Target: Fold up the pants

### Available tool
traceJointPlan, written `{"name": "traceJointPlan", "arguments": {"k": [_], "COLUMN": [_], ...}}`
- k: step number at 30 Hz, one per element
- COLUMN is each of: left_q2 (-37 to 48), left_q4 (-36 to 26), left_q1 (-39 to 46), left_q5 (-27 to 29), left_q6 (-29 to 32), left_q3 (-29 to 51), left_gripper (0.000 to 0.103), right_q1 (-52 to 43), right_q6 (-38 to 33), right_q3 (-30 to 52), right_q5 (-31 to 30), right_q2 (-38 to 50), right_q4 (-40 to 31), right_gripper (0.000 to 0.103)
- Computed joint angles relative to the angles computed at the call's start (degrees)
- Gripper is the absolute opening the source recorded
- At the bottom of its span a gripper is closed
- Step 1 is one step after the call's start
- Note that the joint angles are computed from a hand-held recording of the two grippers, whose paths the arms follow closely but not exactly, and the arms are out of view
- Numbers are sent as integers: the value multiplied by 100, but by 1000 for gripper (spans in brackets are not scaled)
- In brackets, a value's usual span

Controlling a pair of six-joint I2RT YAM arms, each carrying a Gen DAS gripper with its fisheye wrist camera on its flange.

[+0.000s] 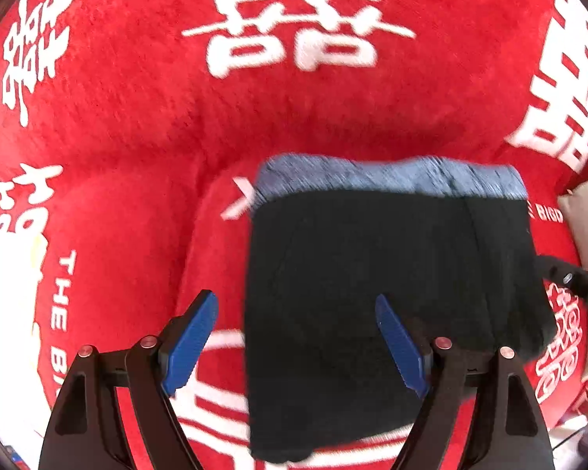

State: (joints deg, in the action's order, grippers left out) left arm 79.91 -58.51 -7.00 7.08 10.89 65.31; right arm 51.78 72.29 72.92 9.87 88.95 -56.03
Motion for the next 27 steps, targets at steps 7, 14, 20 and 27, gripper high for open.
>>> {"name": "traceJointPlan", "arguments": {"k": [7,14,20,27], "left_q2": [1130,1472,1445,1424], "left_q4": [482,630,577,394], "left_q1": [134,119,58,156], "left_q5": [-102,-112,-90,19], "left_q6": [-321,-449,-337,-202], "left_q3": [863,931,869,905], "left_gripper": [83,83,83,83], "right_q1": [-1385,-2034,-2036,-1534], "right_q6": [-547,-763,-629,-500], "right_q3": [-468,-959,-1309,-846], "right_q5": [-528,-1510,-1357,-730], "right_q2": [-146,-65,-320,-477], "right_q4": [1024,1786,1565,482], "right_gripper": [43,13,11,13]}}
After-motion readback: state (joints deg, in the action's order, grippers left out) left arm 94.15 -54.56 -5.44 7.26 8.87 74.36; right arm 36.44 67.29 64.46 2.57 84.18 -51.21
